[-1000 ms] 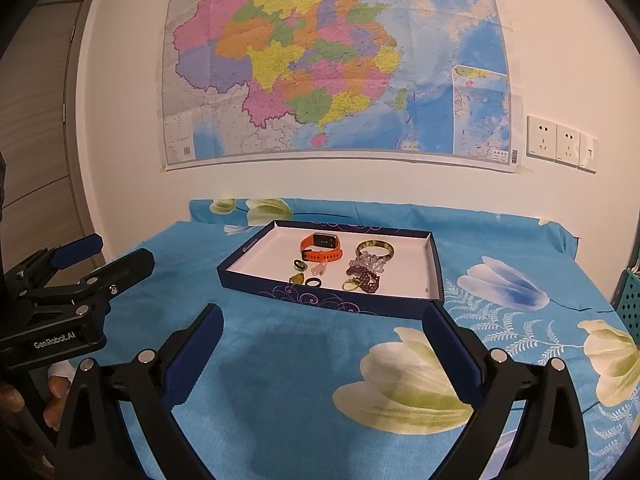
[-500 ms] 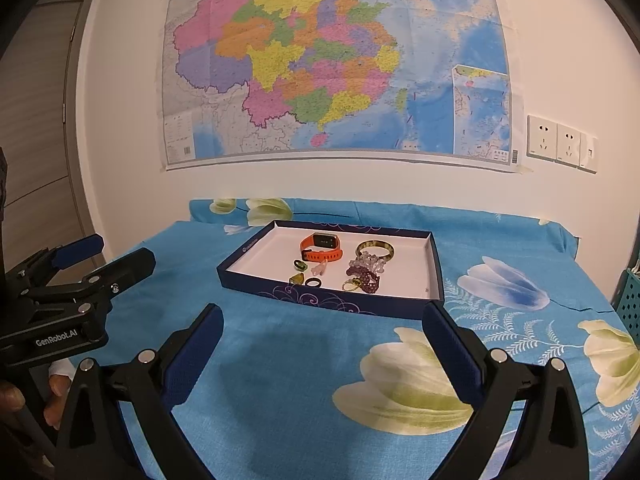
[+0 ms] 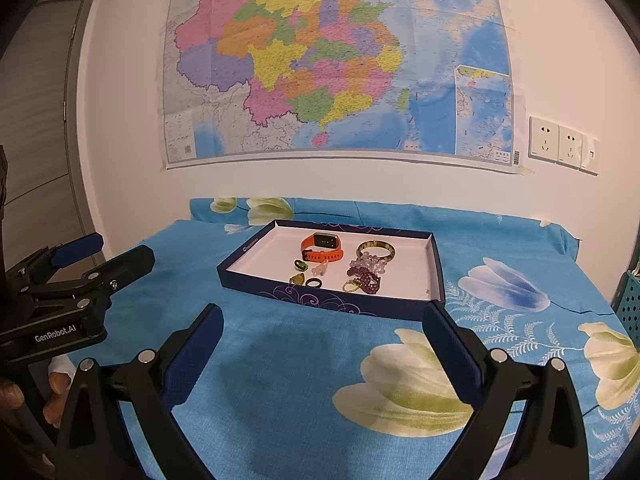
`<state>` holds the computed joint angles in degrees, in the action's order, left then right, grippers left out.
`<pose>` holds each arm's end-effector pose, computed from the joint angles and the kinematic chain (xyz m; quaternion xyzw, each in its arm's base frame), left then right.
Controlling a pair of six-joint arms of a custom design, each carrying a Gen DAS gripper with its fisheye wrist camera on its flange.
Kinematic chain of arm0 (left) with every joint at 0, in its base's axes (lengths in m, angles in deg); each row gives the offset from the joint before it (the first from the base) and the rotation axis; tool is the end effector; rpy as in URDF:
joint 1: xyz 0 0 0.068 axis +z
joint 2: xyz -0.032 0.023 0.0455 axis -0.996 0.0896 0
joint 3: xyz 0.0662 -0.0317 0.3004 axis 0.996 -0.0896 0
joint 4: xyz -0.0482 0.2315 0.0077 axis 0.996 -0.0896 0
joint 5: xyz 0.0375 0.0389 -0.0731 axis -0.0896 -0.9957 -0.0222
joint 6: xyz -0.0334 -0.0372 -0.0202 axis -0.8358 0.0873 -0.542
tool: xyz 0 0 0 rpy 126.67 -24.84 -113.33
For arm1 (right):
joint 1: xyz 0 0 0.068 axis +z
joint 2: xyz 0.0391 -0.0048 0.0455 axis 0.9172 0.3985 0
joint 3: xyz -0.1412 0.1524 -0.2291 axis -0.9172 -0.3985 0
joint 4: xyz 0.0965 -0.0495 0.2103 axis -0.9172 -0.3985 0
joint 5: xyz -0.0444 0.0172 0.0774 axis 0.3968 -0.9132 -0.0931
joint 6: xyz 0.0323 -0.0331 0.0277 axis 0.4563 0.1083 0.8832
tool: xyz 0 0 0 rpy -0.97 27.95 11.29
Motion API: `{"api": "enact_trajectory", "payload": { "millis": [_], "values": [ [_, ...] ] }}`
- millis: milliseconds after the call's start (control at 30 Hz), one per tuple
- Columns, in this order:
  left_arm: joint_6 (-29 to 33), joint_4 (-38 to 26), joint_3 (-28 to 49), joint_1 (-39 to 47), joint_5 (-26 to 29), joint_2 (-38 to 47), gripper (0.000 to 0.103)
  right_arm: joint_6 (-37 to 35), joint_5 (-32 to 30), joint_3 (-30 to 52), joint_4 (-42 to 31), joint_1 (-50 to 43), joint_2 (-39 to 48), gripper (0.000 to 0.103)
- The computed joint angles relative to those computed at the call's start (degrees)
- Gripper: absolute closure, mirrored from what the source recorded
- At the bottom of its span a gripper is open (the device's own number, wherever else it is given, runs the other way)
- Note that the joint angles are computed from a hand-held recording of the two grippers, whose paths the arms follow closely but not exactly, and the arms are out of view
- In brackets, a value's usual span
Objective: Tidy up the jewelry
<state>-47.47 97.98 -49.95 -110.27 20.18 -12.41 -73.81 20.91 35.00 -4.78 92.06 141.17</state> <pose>0.1942 -0.0685 0.2211 -0.0951 0.8248 0.0829 0.5512 0.2741 0.1356 0.2274 -0.1960 0.8256 0.1769 0.4988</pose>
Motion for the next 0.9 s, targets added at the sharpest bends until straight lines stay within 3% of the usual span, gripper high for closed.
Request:
{"api": "enact_trajectory", "payload": {
  "millis": [900],
  "values": [
    [-0.03,0.58,-0.06,0.91,1.12,0.81,0.006,0.34,0.37,0.27,-0.06,0.32,0.37,0.007]
  ]
}}
